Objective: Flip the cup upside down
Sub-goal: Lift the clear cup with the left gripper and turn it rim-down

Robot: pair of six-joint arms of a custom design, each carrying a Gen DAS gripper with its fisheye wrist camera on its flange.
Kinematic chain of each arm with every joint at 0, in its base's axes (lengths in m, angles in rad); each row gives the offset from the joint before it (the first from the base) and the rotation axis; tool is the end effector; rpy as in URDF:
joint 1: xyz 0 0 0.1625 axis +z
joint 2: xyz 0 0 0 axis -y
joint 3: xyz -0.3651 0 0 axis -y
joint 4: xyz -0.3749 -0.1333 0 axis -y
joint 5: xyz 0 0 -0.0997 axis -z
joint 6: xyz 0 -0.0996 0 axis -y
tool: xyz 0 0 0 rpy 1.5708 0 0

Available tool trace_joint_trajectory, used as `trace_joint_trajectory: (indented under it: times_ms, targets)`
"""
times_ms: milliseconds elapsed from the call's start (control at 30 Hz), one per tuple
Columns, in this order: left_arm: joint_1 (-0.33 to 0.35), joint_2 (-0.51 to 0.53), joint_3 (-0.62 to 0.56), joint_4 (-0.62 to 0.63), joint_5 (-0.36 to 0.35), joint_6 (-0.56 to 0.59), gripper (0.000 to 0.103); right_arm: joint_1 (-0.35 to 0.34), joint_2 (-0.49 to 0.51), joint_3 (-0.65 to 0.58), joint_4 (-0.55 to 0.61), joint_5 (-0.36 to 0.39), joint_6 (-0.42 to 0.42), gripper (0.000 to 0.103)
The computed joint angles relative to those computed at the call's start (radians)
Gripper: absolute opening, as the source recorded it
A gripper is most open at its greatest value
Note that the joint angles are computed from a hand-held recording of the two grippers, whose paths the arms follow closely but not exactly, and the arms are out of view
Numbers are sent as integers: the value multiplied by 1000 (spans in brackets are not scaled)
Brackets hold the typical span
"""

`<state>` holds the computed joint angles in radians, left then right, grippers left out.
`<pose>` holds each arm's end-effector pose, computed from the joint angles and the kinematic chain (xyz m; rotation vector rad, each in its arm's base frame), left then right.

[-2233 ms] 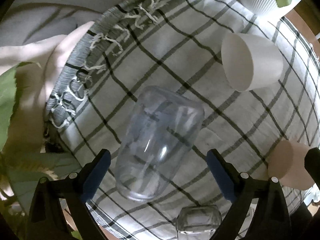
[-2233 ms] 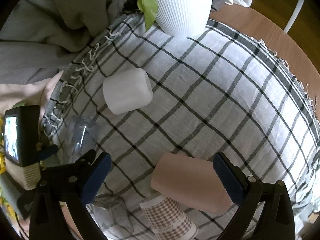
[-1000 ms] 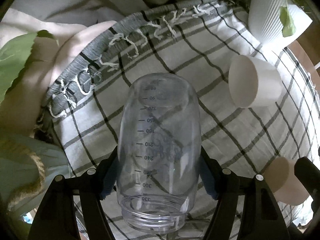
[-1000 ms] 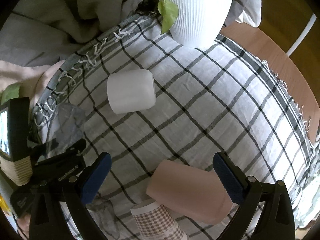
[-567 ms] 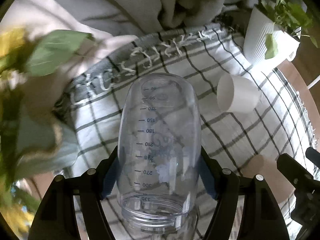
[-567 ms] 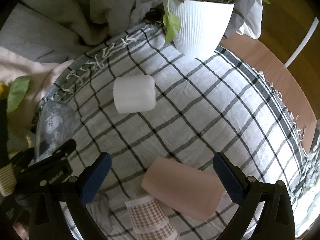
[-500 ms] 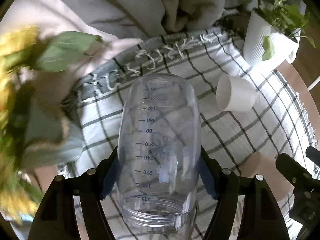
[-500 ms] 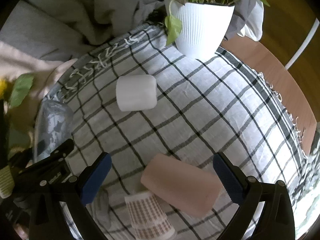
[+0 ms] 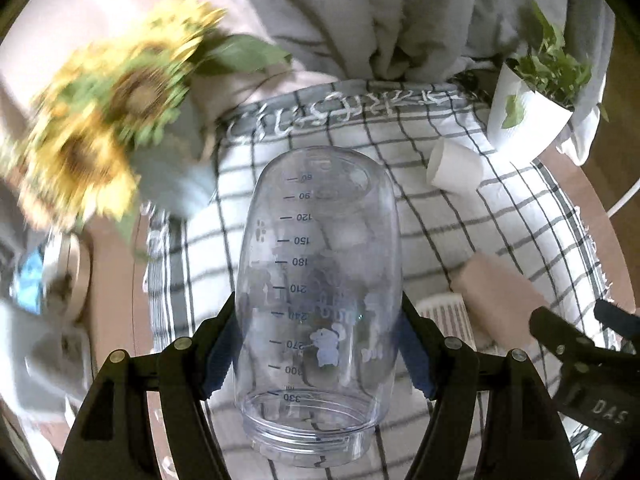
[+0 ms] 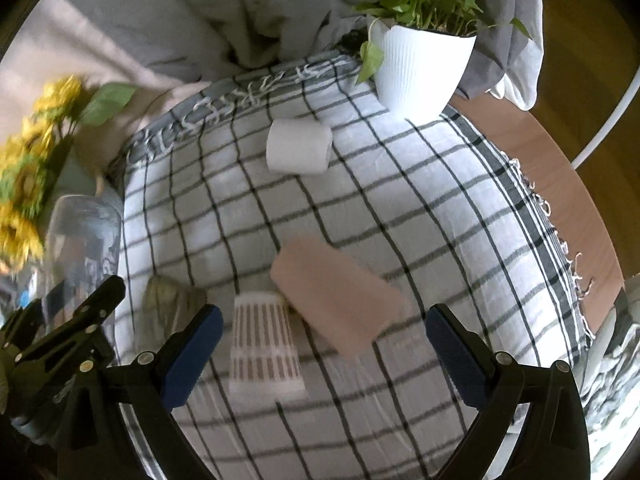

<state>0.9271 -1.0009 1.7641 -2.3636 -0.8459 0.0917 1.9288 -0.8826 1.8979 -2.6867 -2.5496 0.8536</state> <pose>-0.1825 -0.5754 0.1392 0.8631 2.2786 -0.2865 0.2347 -0.4828 0.0807 -0.6162 -2.1873 0.7830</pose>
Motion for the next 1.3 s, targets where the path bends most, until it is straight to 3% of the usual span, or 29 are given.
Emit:
trace_joint_trajectory:
  times_ms: [333, 567, 1067, 1300]
  targets:
    - [-9, -190, 228, 50, 25, -220, 71, 30, -23, 88, 48, 73, -22, 102]
    - [29, -252, 307, 96, 6, -289, 71, 44, -12, 120, 90, 106, -8, 102]
    - [133, -202, 348, 15, -20, -218, 71, 54, 79, 96, 186, 107, 85, 102]
    - [139, -195, 360, -17, -26, -184, 71, 49, 91, 90, 234, 106, 136, 102]
